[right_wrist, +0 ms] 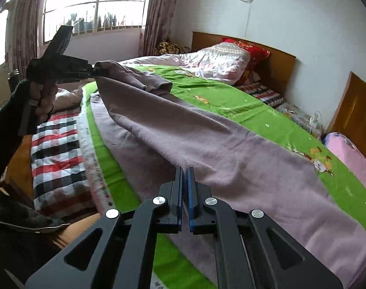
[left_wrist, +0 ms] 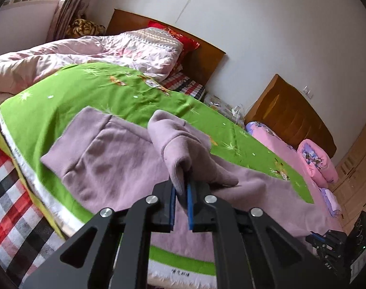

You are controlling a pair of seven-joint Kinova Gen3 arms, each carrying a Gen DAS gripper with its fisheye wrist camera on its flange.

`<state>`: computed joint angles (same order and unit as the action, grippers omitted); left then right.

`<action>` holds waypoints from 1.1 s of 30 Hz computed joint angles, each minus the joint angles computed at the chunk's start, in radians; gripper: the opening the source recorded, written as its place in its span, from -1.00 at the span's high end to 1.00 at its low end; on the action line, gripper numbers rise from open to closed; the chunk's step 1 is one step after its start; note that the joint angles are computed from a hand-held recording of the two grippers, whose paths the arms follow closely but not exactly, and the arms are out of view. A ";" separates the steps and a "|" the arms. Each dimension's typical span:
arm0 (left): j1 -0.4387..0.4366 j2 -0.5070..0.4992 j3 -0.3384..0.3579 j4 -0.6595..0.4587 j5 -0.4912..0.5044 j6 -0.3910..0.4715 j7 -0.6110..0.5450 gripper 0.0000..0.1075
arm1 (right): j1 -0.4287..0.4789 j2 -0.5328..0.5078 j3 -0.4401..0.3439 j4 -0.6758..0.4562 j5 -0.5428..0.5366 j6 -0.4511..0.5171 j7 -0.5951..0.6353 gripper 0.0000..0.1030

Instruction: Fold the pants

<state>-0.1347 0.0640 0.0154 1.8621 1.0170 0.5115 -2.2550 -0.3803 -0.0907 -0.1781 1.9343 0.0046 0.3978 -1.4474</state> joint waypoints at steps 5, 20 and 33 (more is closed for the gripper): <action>-0.019 0.054 0.003 0.023 -0.072 0.013 0.082 0.86 | -0.009 0.061 -0.004 0.009 0.003 0.049 0.001 0.91; -0.166 0.075 0.153 0.070 -0.063 -0.035 0.063 0.74 | -0.028 0.072 -0.008 0.005 0.052 0.079 -0.040 0.76; 0.163 -0.070 0.021 0.116 -0.511 -0.305 0.088 -0.33 | -0.045 0.132 0.070 -0.232 -0.302 0.122 0.309 -0.47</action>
